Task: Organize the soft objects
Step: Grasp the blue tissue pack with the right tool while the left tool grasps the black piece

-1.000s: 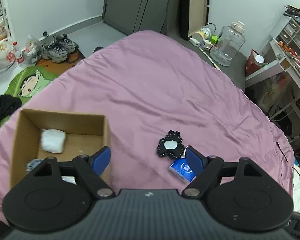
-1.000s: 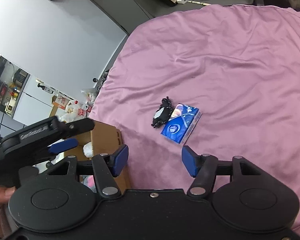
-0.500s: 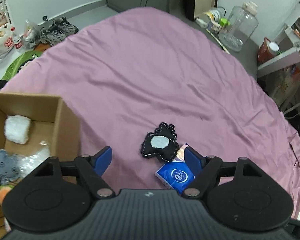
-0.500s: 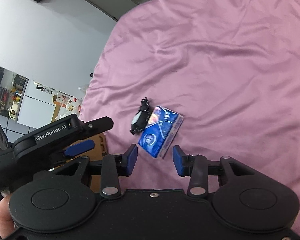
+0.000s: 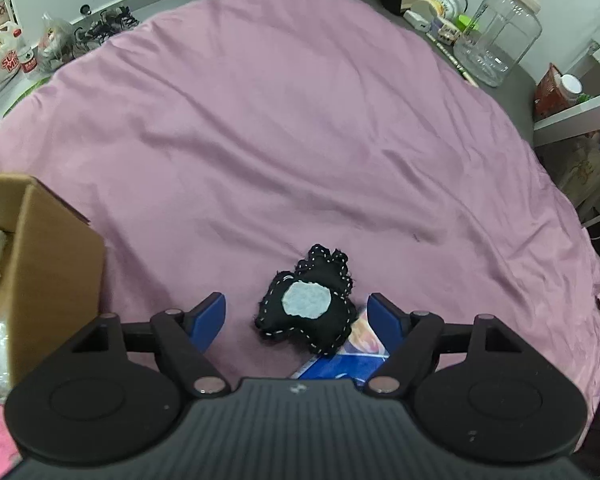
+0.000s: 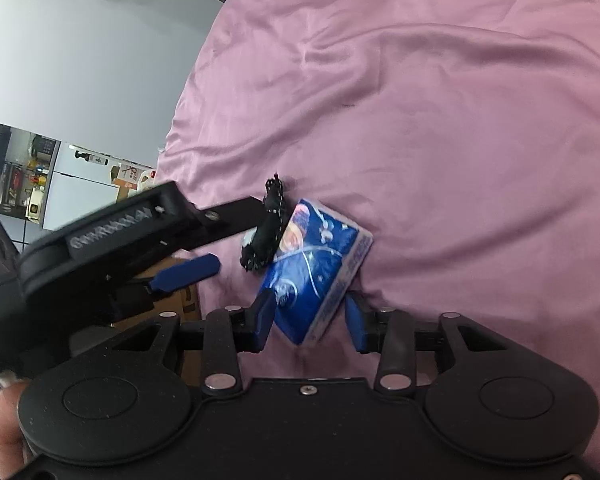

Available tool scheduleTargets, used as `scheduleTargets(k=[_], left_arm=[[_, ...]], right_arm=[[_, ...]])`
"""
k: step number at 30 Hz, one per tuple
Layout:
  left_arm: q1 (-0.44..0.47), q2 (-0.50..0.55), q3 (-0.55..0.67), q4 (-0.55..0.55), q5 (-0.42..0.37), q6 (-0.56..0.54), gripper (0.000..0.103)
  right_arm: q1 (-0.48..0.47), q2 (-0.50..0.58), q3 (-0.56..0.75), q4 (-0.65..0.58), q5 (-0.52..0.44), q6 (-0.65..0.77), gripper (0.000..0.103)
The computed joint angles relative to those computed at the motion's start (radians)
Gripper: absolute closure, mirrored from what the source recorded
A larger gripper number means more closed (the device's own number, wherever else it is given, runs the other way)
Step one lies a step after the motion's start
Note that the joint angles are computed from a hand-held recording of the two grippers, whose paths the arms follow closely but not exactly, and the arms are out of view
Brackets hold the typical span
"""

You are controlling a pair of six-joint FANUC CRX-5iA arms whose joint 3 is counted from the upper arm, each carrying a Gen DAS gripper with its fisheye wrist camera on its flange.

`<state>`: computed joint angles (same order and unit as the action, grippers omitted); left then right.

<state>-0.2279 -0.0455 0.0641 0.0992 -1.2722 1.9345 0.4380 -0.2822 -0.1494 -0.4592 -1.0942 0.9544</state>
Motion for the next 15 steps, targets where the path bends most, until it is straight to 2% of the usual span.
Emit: scheduleTargets(k=[4,7,9,15], left_arm=[[0.015,0.014,-0.023,0.051,0.005,0.020,0.037],[-0.005,0.029,0.007,0.005,-0.019,0.052,0.054],[-0.010,0.023,0.009,0.000,-0.023,0.069,0.062],[-0.025,-0.036,-0.013,-0.002,-0.004,0.076,0.064]], right_arm=[[-0.011,0.012,0.012,-0.001,-0.019,0.012,0.078],[0.006,0.014,0.030,0.050,-0.051,-0.005,0.079],[0.022,0.007,0.036,0.092,-0.076,-0.036,0.079],[0.062,-0.053,0.022,0.173,-0.121,-0.092,0.081]])
